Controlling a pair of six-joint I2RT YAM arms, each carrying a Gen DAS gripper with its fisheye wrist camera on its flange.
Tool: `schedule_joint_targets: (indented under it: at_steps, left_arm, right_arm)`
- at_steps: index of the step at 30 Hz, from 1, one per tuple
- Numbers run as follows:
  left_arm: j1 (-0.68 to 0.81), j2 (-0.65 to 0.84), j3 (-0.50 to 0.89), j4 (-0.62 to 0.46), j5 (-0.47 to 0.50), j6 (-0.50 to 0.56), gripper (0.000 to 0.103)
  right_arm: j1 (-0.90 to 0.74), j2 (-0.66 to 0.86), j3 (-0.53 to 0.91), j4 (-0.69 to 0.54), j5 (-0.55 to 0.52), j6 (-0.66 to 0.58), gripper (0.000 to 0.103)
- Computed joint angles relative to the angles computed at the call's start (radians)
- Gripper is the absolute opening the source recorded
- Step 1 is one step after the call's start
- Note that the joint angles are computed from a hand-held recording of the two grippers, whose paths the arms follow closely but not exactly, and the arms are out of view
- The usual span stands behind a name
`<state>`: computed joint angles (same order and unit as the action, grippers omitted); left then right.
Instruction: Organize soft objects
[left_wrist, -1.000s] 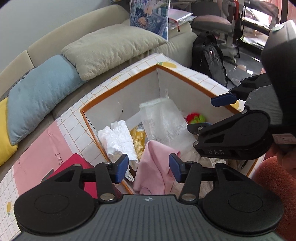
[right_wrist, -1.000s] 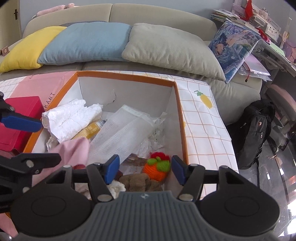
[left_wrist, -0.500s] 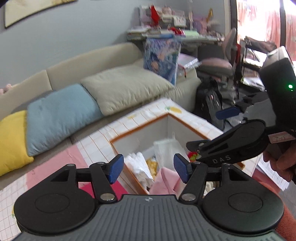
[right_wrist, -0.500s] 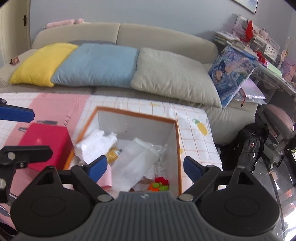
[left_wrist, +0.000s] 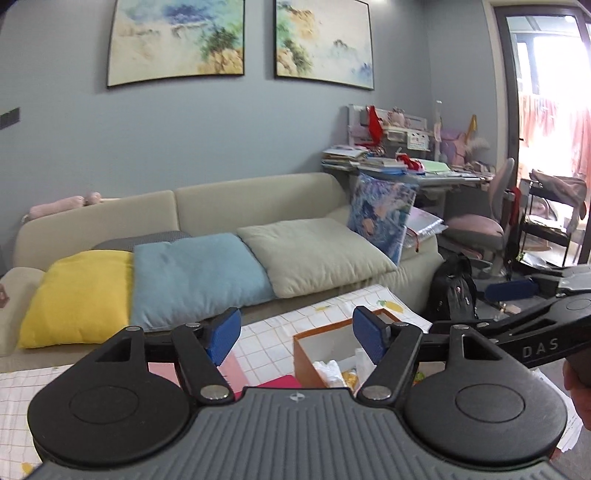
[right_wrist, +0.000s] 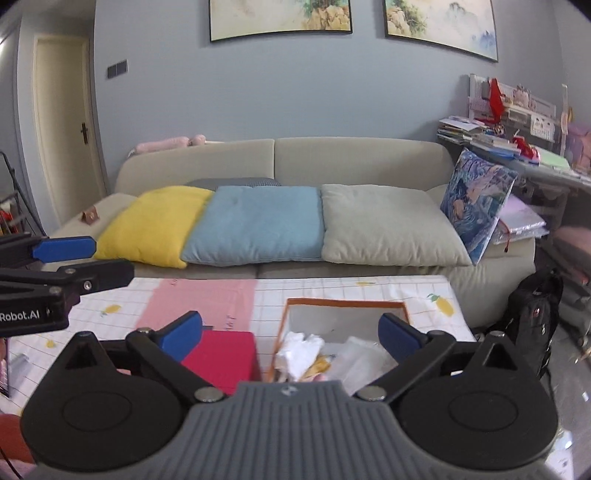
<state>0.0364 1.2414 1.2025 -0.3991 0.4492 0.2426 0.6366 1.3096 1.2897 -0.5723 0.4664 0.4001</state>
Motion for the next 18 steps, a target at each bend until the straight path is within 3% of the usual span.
schedule_joint_targets:
  at_steps: [3, 7, 12, 18]
  left_arm:
    - [0.05, -0.054, -0.034, -0.017, 0.015, -0.008, 0.081]
    - [0.11, -0.135, -0.11, -0.024, 0.045, -0.015, 0.081]
    - [0.153, -0.262, -0.252, 0.023, 0.04, -0.053, 0.085]
    - [0.136, -0.359, -0.346, -0.006, -0.022, -0.108, 0.091]
  right_arm:
    - [0.075, -0.017, -0.006, -0.033, 0.053, 0.069, 0.1]
    - [0.204, -0.017, -0.024, -0.072, 0.202, 0.177, 0.1]
    - [0.329, -0.012, -0.068, -0.147, 0.361, 0.395, 0.1]
    - [0.425, 0.06, -0.067, -0.279, 0.41, 0.543, 0.1]
